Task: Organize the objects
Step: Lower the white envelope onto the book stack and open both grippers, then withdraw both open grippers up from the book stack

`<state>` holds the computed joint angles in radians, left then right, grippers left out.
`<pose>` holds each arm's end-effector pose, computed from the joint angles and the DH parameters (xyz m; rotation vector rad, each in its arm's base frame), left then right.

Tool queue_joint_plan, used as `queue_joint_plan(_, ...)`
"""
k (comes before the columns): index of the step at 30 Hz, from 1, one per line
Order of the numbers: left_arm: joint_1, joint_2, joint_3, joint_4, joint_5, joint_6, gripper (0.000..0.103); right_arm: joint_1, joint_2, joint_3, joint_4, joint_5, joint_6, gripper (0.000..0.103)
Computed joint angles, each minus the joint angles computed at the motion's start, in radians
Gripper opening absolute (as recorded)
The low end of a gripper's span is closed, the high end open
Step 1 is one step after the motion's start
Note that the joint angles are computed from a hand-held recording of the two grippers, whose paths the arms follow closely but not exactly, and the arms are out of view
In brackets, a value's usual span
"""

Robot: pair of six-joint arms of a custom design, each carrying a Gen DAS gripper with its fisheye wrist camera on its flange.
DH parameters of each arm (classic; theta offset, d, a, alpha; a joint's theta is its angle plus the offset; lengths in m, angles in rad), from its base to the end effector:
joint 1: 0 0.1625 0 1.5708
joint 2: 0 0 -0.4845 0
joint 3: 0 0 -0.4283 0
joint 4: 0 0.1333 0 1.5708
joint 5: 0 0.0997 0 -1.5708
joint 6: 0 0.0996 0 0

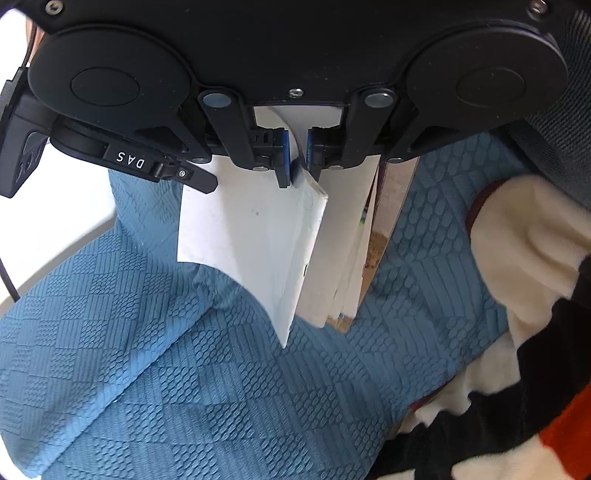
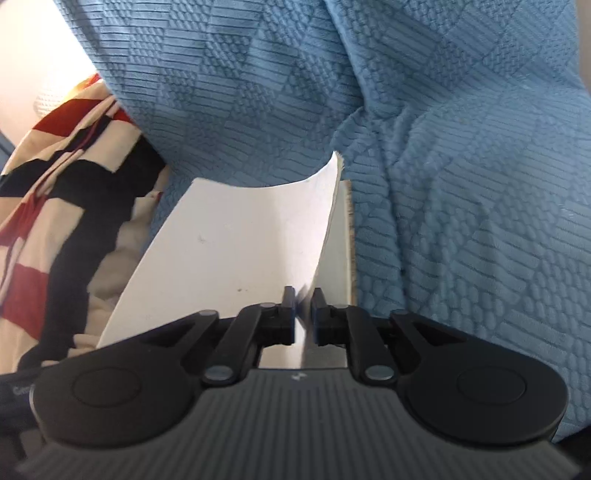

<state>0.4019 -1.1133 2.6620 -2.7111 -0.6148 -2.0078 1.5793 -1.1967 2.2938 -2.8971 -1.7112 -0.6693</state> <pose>-0.1849 -0.3118 0.0767 -0.7631 2.3615 -1.2871 0.1235 -0.4909 0.1590 0.9499 -2.7660 0.2517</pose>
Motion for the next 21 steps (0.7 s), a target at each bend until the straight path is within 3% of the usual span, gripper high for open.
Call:
queue_joint_plan(2,0.001,-0.022,-0.012,0.047,-0.013,-0.003,0.013,0.01,-0.003,-0.003,0.0,-0.019,0.023,0.019)
queue_joint_plan(4,-0.006,-0.048,-0.042,0.171,-0.021,-0.036,0.026,0.013,-0.02,-0.003,0.017,-0.015,0.032,0.02)
queue_joint_plan(9,-0.045,-0.097,-0.064,0.302,-0.03,-0.083,0.042,0.032,-0.075,0.002,0.062,-0.018,0.049,0.02)
queue_joint_plan(14,-0.091,-0.155,-0.105,0.478,-0.048,-0.133,0.048,0.063,-0.157,0.005,0.12,-0.004,0.068,0.019)
queue_joint_plan(16,-0.116,-0.181,-0.131,0.579,-0.049,-0.169,0.055,0.078,-0.194,0.003,0.15,0.013,0.067,0.019)
queue_joint_plan(21,-0.182,-0.242,-0.192,0.781,-0.035,-0.216,0.057,0.125,-0.285,-0.021,0.235,0.062,0.079,0.019)
